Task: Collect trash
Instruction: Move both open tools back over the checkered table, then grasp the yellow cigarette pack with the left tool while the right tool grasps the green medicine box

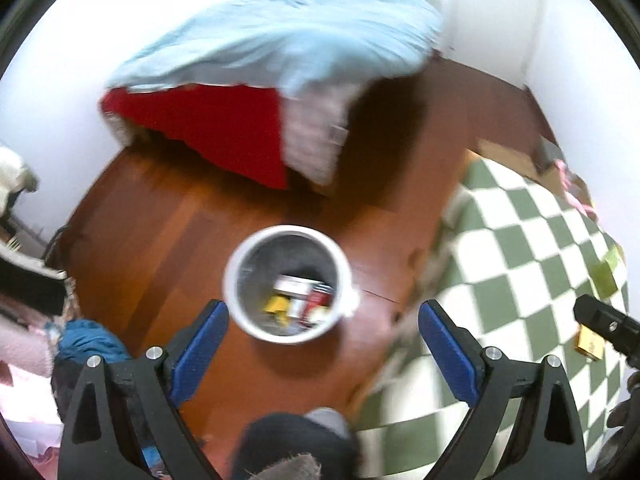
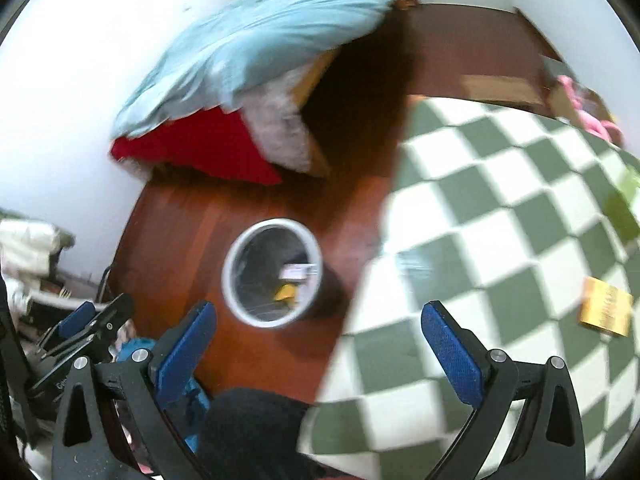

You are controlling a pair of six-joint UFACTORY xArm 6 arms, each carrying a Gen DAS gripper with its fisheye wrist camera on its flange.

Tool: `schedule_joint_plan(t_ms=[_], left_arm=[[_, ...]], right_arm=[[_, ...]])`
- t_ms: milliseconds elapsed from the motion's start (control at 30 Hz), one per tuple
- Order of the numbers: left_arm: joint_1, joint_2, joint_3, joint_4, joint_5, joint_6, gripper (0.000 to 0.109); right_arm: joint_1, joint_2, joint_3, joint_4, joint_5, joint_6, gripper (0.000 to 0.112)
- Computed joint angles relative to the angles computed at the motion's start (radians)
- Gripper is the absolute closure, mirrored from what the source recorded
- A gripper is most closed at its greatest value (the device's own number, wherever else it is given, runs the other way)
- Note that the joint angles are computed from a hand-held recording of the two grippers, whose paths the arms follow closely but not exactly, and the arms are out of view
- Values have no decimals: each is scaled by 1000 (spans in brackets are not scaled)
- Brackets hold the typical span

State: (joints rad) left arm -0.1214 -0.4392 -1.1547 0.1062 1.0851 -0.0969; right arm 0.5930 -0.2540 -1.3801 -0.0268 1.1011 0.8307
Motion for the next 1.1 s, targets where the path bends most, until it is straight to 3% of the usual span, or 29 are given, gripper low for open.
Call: schedule_joint_plan(t_ms=[133, 300, 467, 567, 733, 833, 933, 1100], left_arm=[[-189, 120, -38, 48, -28, -120, 11], [-336, 398, -224, -34, 14, -112, 6], [-422, 615, -411, 13, 50, -120, 6], [-440, 687, -473, 48, 58, -113, 6], [-444, 727, -493, 57, 61, -101, 6], [-445, 722, -476, 48, 52, -86, 6], [-448, 725, -478, 54, 44, -74, 6], [-495, 663, -424, 72, -11, 34, 6]], right_arm=[[-152, -157, 128, -10, 101, -18, 9], [-486, -275, 245, 8, 199, -87, 9], [-737, -187, 222, -16, 198, -164, 9], [-828, -98, 194, 21, 157, -190, 9], [-882, 52, 129, 46, 126, -196, 9], [-864, 101, 120, 8, 125, -179, 11], [-848, 89, 137, -49, 138, -208, 29], [-896, -57, 248, -21, 116, -304, 30]])
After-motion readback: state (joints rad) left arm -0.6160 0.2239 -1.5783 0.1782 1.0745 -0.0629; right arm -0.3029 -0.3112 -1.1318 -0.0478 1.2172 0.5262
